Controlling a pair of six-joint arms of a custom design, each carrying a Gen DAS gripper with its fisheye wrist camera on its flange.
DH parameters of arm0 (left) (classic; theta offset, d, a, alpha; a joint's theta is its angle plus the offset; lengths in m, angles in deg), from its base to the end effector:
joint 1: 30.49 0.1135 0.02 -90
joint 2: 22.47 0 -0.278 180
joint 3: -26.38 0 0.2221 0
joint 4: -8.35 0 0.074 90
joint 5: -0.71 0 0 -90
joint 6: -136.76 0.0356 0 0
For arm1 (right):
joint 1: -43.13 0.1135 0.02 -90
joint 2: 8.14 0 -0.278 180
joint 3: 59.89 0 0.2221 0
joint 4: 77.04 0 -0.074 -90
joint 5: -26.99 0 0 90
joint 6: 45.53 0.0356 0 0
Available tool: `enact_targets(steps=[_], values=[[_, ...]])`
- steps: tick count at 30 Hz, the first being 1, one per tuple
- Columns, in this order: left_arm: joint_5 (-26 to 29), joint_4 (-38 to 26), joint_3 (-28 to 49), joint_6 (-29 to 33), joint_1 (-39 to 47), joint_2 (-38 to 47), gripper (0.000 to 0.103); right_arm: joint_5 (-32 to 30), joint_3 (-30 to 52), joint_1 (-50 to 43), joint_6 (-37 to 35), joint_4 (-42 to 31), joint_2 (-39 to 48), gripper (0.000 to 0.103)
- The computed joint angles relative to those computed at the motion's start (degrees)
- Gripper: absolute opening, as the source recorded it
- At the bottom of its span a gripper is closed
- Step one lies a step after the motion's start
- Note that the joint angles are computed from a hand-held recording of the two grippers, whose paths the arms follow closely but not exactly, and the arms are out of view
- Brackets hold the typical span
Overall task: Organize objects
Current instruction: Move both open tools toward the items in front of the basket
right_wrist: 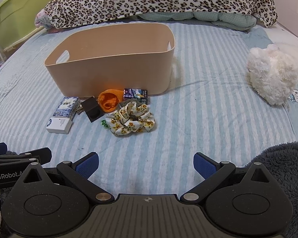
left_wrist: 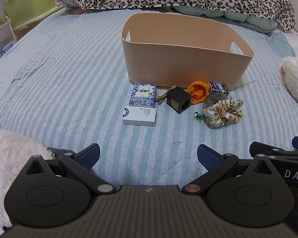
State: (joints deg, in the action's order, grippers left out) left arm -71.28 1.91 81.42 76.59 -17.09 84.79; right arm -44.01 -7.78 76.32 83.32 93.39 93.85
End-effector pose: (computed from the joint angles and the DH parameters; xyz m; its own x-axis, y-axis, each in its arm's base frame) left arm 0.2892 0.0576 0.1113 -0.7526 0.3070 -0.5826 0.3578 0.9333 0.0296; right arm 0.2370 0.1412 0.1229 -0.7991 0.1860 -0.5717 0.1568 0.9825 0.1005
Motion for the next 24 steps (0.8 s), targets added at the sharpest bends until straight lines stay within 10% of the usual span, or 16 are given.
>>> enact_targets(steps=[24], values=[[-1.57, 2.27, -0.21, -2.41, -0.82, 0.99, 0.103, 0.27, 0.57, 0.05, -0.22, -0.29, 1.22, 0.103]])
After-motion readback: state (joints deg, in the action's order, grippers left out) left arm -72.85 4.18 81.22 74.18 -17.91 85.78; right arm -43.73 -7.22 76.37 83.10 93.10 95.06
